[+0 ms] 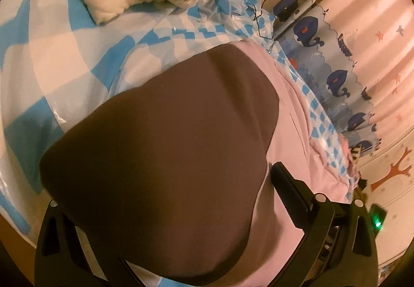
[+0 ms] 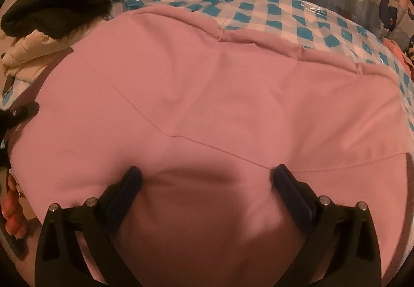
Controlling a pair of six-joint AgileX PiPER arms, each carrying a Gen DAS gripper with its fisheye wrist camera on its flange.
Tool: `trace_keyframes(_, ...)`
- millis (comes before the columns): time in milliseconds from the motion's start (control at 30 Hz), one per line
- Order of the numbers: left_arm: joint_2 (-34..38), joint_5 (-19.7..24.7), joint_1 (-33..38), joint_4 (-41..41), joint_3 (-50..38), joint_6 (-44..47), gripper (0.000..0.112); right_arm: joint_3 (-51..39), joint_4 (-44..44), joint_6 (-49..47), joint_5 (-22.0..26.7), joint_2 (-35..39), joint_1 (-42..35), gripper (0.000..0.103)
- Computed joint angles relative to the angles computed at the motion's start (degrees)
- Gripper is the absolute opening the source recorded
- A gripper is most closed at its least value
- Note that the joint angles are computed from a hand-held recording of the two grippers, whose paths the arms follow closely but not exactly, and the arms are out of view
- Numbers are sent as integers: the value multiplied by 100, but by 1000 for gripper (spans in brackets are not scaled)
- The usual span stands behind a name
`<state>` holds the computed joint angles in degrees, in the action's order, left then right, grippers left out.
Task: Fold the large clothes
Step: 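Release and press the folded jacket flat with both tools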
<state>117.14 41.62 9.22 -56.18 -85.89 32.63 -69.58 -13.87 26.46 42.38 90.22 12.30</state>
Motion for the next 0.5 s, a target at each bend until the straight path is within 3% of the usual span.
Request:
trace_keyframes(100, -14, -41, 0, 102, -4, -118, 95, -238, 237, -110, 283, -27, -40, 97)
trace_keyframes(233, -81, -124, -21, 128, 70, -105, 95, 78, -443, 679, -46, -479, 229, 97)
trace_keyframes(333, -144, -187, -48, 133, 140, -54, 95, -80, -461, 505, 295, 22, 335, 98)
trace_keyframes(500, -207, -309, -112, 314, 181, -170, 95, -819, -354, 324, 437, 86, 118, 97)
